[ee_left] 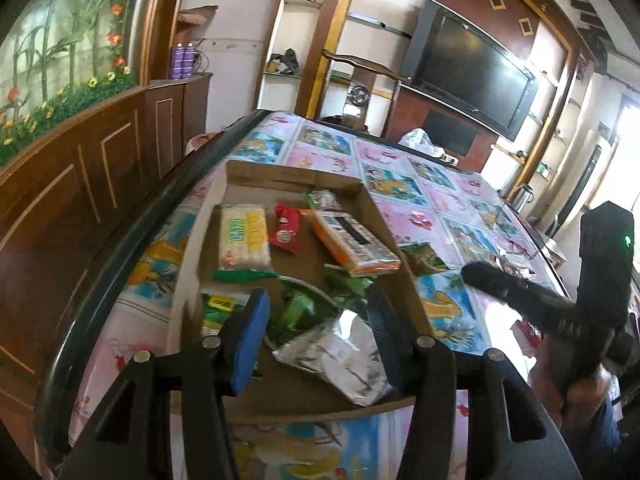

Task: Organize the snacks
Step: 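Grasp a red candy with the left tool while the right tool grasps a brown candy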

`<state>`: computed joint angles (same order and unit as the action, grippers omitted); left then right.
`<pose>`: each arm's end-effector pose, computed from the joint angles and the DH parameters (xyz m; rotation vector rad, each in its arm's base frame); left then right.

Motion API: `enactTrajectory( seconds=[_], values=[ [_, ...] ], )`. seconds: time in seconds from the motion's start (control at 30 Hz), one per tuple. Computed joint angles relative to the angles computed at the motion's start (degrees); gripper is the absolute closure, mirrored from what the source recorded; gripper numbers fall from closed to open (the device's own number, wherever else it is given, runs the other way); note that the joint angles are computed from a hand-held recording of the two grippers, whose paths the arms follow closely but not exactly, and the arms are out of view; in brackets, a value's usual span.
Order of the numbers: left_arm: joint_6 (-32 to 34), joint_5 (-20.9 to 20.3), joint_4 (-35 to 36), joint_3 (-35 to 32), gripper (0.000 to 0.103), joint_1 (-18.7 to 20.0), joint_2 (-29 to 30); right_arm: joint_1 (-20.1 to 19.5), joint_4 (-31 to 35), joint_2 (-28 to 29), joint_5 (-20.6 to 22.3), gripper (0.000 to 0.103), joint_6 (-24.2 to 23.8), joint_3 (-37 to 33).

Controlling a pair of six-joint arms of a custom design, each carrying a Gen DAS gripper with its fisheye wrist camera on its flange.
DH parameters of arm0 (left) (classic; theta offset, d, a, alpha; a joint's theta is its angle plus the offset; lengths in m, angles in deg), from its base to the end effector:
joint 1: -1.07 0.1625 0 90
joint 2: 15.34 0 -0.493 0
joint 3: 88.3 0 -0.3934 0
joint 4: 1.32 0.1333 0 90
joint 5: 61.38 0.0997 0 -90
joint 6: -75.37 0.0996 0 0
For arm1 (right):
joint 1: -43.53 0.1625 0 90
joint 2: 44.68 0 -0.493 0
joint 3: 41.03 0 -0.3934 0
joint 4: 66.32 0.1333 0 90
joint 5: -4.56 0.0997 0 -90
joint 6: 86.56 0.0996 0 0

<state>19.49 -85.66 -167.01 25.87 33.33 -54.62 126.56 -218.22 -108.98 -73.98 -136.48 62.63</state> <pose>-0.3746 -0.5014 0.0553 0.0262 2.2384 -1.2186 0.0734 -0.6613 0.3053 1.1745 -2.8187 0.6808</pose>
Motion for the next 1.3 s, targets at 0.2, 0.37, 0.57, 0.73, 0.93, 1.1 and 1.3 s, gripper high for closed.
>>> enactTrajectory(
  seconds=[0.2, 0.37, 0.57, 0.73, 0.93, 1.1, 1.3],
  values=[
    [4.6, -2.4, -1.5, -3.1, 0.052, 0.1, 2.4, -4.7, 1.2, -0.9, 2.7, 0.036, 8.7, -7.1],
    [10.7, -6.4, -3.9, -7.4, 0.051, 0.7, 5.5, -8.6, 0.8, -1.0, 3.1, 0.036, 15.9, -12.8],
    [20.2, -16.6, -5.7, -16.3, 0.048, 2.0, 11.0, -12.2, 0.8, -1.6, 1.1, 0.037, 21.1, -16.5],
    [21.7, -27.1, 0.2, -27.7, 0.048, 4.2, 17.1, -13.3, 2.4, -1.8, 0.7, 0.037, 23.0, -17.8],
    [17.4, -34.0, 9.4, -39.5, 0.049, 6.9, 23.3, -13.1, 2.8, -2.0, 1.4, 0.037, 21.6, -17.4],
    [16.6, -36.2, 14.4, -46.6, 0.052, 7.8, 27.3, -13.3, 3.6, -2.1, 2.7, 0.037, 21.2, -17.3],
    [19.3, -33.9, 21.1, -53.8, 0.070, 7.4, 31.6, -13.5, 4.5, -2.5, 3.9, 0.037, 20.3, -17.1]
  ],
)
